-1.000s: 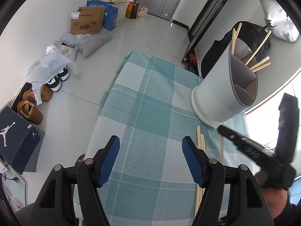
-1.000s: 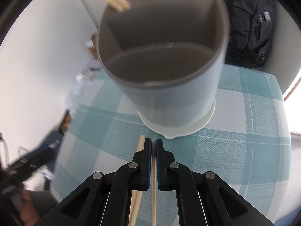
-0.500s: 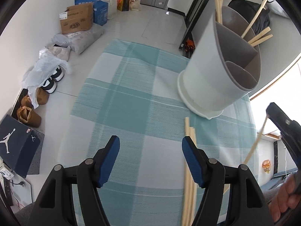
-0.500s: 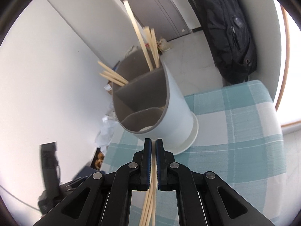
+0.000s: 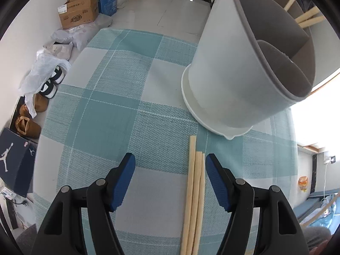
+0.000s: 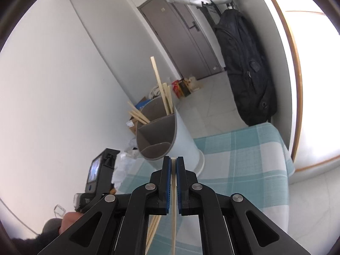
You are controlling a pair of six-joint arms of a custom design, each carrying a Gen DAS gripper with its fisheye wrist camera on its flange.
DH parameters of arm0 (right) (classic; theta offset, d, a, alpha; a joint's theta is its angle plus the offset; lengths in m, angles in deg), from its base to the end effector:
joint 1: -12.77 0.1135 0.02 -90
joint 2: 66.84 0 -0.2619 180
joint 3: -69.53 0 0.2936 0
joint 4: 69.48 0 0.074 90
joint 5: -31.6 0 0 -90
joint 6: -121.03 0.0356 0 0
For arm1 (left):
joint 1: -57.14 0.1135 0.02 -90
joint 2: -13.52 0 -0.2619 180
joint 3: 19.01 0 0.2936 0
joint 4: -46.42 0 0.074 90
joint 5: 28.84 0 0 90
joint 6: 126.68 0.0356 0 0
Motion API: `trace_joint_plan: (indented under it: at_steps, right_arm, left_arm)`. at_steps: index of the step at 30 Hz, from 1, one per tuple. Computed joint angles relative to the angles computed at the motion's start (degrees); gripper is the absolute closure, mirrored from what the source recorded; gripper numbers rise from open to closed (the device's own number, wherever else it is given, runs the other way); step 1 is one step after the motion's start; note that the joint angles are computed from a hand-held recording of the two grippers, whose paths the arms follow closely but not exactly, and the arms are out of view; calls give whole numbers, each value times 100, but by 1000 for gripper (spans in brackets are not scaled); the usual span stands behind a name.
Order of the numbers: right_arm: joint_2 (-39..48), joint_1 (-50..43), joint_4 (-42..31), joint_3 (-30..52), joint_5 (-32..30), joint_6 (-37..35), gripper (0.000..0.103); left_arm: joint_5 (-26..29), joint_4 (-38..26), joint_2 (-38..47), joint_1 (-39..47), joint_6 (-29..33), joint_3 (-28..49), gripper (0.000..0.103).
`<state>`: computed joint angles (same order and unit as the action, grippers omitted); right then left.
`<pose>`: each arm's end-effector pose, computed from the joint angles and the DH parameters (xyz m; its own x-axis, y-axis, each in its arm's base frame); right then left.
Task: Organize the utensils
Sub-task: 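Close the left gripper on a chopstick while the right gripper holds its chopstick, then lift both held chopsticks up and carry them over the utensil holder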
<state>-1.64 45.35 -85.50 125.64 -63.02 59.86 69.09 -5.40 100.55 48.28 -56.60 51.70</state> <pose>0.2506 0.1635 0.2584 -0.6017 0.1859 -0.7768 -0.3516 0.8116 0.4666 0.3242 -0.0555 0.1911 -0.9314 -0.1963 -0.3064 -0.1213 0.9613 -0.2472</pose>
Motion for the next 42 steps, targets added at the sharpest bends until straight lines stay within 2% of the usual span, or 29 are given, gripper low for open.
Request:
trace_joint_plan:
  at_steps: [2, 5, 7, 9, 13, 15, 17, 19, 29, 35, 42]
  right_arm:
    - [-78, 23, 24, -32, 69, -95, 99]
    - [-264, 82, 47, -104, 191, -148, 99]
    - [-290, 104, 94, -137, 276, -183, 99]
    - [-286, 147, 167, -152, 401, -250, 99]
    - [-332, 255, 353, -225, 616, -336, 99]
    - [-254, 254, 437, -226, 626, -374, 99]
    - [-232, 277, 430, -209, 658, -413, 99]
    - [-224, 308, 420, -196, 669, -455, 99]
    - [-126, 388, 449, -140, 725, -495, 99]
    - [-146, 557, 464, -100, 895, -574, 99]
    - [-154, 816, 448, -65, 1182, -679, 99]
  left_arm:
    - [61, 48, 43, -5, -39, 41, 39]
    - [-270, 31, 128, -155, -6, 155, 41]
    - [-266, 63, 178, -190, -8, 183, 50]
    - [-221, 57, 264, -186, 10, 220, 68]
    - [-613, 67, 330, -338, 119, 256, 79]
    - [-472, 92, 362, -319, 116, 281, 91]
    - [-382, 102, 352, -268, 128, 268, 99]
    - [-485, 79, 369, -260, 185, 272, 101]
    - [-224, 320, -177, -2, -47, -111, 101]
    - [3, 616, -1191, 191, -99, -648, 101]
    - [-80, 986, -2556, 123, 38, -1253, 101]
